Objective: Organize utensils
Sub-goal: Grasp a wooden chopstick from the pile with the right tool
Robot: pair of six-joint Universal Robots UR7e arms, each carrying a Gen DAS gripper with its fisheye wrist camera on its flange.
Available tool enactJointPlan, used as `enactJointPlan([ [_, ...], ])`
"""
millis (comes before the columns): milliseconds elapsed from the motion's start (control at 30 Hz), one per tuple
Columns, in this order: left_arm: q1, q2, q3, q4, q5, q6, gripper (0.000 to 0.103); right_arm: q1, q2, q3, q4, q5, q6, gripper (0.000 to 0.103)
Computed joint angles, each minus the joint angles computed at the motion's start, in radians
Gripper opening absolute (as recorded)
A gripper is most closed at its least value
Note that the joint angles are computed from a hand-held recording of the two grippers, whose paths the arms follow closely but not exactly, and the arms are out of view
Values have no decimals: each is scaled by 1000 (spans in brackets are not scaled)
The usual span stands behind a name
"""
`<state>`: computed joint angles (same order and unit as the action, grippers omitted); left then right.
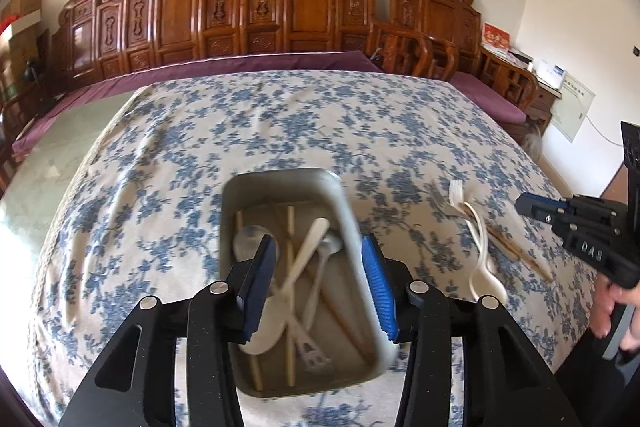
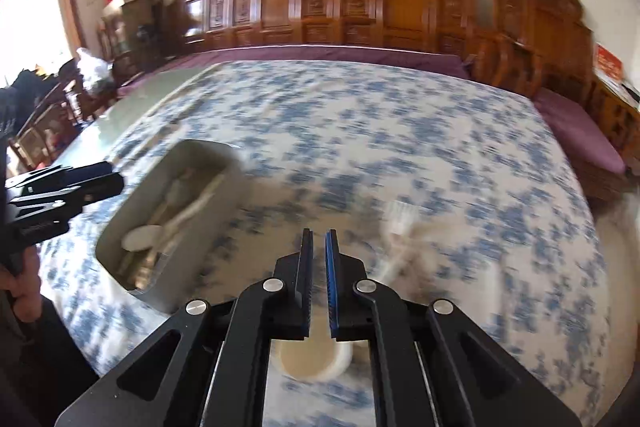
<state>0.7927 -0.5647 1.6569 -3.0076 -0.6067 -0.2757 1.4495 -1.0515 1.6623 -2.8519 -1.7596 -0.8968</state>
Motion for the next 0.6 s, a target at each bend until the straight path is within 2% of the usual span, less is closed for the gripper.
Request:
enactJointPlan([
  [100,-7,23,-16,-11,-24,16,51,-29,-2,-14,-13,-5,1,8],
  [300,-25,85,-67,21,-44,37,52,-79,17,-44,-31,-9,-14,8],
  [367,-29,105,-82,39,-54,43,52,-90,25,-46,-37,-14,-16,14],
  [433,-33,122,-94,50,-54,36,52,-103,29,-55,-18,-10,1,18],
  [600,-32,161,-134,117,-77,24,52,-124,37,-77,33,6,33,18],
])
